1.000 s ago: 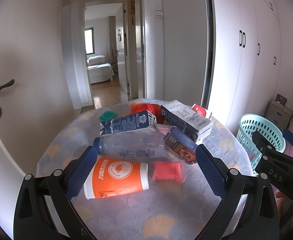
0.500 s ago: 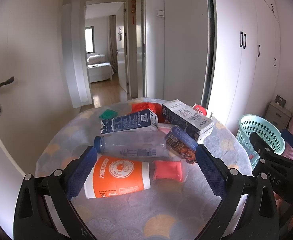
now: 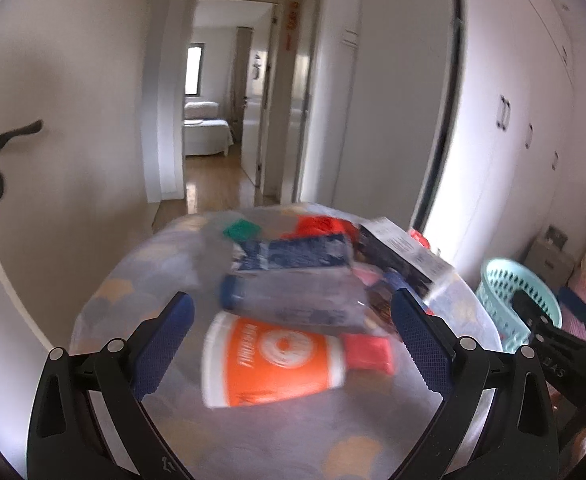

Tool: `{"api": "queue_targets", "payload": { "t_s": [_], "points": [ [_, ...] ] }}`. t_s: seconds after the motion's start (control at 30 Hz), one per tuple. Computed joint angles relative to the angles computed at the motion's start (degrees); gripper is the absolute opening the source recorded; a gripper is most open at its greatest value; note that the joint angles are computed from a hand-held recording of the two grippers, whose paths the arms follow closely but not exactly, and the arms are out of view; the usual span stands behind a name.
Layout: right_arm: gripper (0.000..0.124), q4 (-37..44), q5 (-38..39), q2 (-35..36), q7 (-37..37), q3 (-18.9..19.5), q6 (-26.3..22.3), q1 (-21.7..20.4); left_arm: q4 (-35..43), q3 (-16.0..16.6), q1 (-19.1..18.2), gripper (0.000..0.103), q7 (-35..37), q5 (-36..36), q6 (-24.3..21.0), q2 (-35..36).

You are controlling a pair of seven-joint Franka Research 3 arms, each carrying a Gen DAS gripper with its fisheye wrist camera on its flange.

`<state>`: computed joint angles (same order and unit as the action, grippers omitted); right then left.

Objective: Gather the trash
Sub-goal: 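Grasp the orange paper cup with the left tool while the right tool grasps the blue-red tube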

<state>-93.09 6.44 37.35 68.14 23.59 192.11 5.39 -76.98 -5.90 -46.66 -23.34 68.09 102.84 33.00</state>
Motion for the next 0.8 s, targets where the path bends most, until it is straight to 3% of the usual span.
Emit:
{"api": "queue_targets", "payload": {
  "t_s": [0.2, 0.37, 0.43, 0.5, 0.67, 0.8],
  "points": [
    [0.088, 2.3, -1.4, 1.9, -1.6, 4.2, -2.5, -2.2, -11.9, -1.8, 1.8, 0.095, -6.7, 2.7, -0.2, -8.2],
    [0.073, 6.3, -1.4, 6.0, -7.2, 11.4, -8.0, -5.9, -20.2, -4.6, 7.4, 0.095, -9.1, 3.7, 10.1, -12.6],
    [0.070, 8.0, -0.5, 7.0, -9.0, 12.2, -10.4, -5.8, -23.0, -5.0, 9.9, 0.095, -10.9, 3.4, 16.4, -13.3],
    [0.070, 9.4, 0.4, 7.9, -10.5, 12.1, -12.3, -5.0, -24.9, -5.1, 11.9, 0.093, -13.2, 3.4, 22.0, -13.2],
    [0.070, 12.6, 3.0, 9.3, -13.2, 9.9, -16.8, -2.2, -27.5, -4.7, 14.3, 0.084, -14.8, 3.4, 29.5, -12.8],
    [0.070, 15.1, 4.9, 10.3, -15.2, 8.0, -20.3, 0.1, -29.2, -3.6, 15.9, 0.078, -18.6, 7.3, 38.2, -12.6]
  ]
}}
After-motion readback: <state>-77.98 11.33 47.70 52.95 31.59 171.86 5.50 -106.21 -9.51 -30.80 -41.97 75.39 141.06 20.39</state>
